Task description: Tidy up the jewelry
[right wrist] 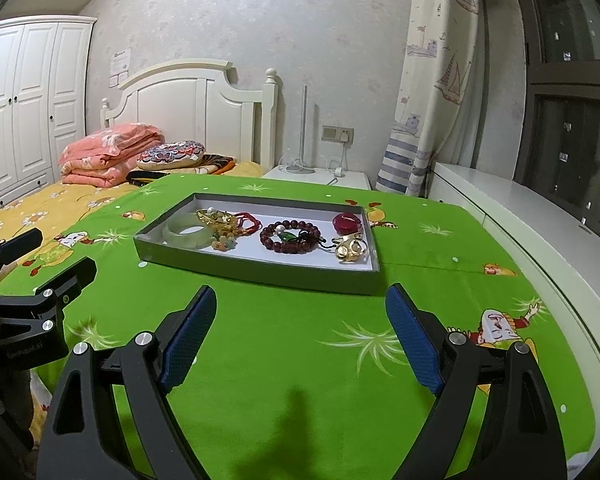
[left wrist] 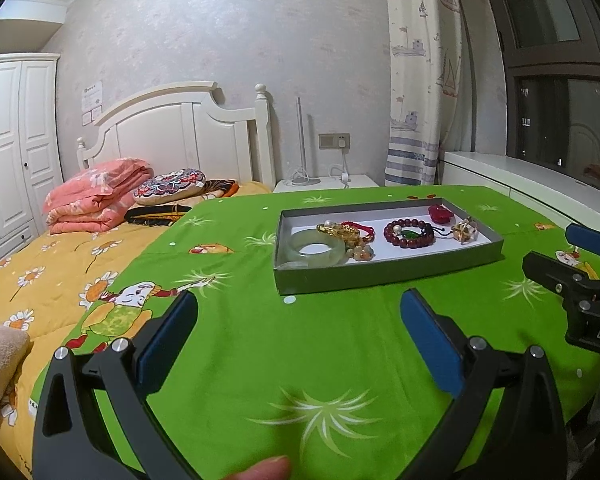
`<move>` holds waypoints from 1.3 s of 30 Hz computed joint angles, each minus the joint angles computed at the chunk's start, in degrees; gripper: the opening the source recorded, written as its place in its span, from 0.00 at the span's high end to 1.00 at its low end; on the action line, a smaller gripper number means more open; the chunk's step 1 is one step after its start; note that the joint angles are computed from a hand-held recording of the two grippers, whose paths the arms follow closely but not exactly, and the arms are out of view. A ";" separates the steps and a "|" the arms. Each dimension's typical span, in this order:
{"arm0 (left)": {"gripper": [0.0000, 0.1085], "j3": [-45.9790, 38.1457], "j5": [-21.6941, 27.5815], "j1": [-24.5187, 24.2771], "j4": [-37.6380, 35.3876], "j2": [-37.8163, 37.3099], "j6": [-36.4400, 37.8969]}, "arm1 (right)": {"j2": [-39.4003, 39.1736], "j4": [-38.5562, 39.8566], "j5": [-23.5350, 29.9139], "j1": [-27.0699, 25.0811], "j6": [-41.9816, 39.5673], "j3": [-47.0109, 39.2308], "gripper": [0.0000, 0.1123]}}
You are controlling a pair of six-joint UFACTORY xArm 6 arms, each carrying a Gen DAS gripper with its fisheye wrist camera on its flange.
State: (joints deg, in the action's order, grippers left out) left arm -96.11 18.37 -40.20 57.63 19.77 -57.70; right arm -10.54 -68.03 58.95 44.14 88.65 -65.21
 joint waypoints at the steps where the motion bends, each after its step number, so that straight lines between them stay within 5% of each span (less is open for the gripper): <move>1: 0.09 0.09 -0.02 -0.01 0.10 -0.04 -0.07 | 0.00 0.00 0.00 0.00 0.00 0.00 0.28; 39: 0.09 1.16 -0.04 -0.22 3.77 -0.84 -3.91 | 0.52 0.24 0.10 0.61 -0.31 -0.38 0.26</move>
